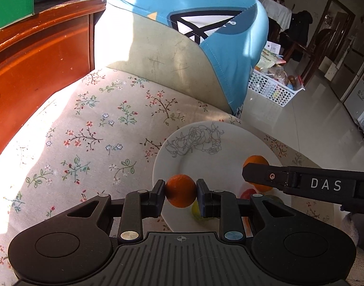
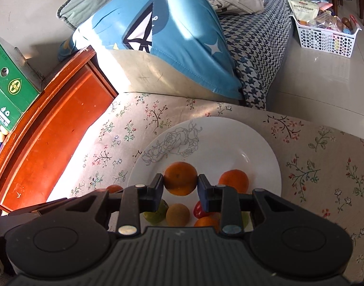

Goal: Organize fruits
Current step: 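Carry both oranges over the white plate and open both tools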

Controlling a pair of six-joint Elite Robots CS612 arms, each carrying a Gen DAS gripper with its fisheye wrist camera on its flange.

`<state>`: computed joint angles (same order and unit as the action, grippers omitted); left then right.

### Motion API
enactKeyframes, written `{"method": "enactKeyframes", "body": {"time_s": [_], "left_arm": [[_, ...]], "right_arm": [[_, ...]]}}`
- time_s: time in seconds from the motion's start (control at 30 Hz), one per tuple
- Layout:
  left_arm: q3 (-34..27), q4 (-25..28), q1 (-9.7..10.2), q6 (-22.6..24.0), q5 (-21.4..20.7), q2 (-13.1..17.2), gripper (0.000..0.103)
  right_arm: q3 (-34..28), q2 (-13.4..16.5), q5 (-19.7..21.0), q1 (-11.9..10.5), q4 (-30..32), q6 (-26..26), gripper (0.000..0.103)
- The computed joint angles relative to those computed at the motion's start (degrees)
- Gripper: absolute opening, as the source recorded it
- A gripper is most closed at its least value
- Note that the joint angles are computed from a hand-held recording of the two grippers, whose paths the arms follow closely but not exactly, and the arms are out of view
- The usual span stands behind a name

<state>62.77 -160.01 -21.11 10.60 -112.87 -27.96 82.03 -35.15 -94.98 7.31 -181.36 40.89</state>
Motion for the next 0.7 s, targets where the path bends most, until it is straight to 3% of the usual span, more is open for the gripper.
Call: {"method": "enactKeyframes", "body": {"time_s": [0.37, 0.5, 0.7], "left_arm": [[-0.5, 0.1, -0.58, 0.7, 0.0, 0.5, 0.028], [0.2, -2.5, -0.52, -0.9, 0.6, -0.1, 0.056], [1.1, -5.7, -0.05, -2.7, 1.2, -1.2, 0.067]], "right_arm": [[-0.6, 0.3, -1.6, -0.1, 2.0, 1.6, 0.034], [-0.3, 0.2, -2.3, -0.1, 0.4, 2.6, 0.035], [0.1, -0.2, -3.2, 0.0, -1.3, 2.2, 0.035]]}}
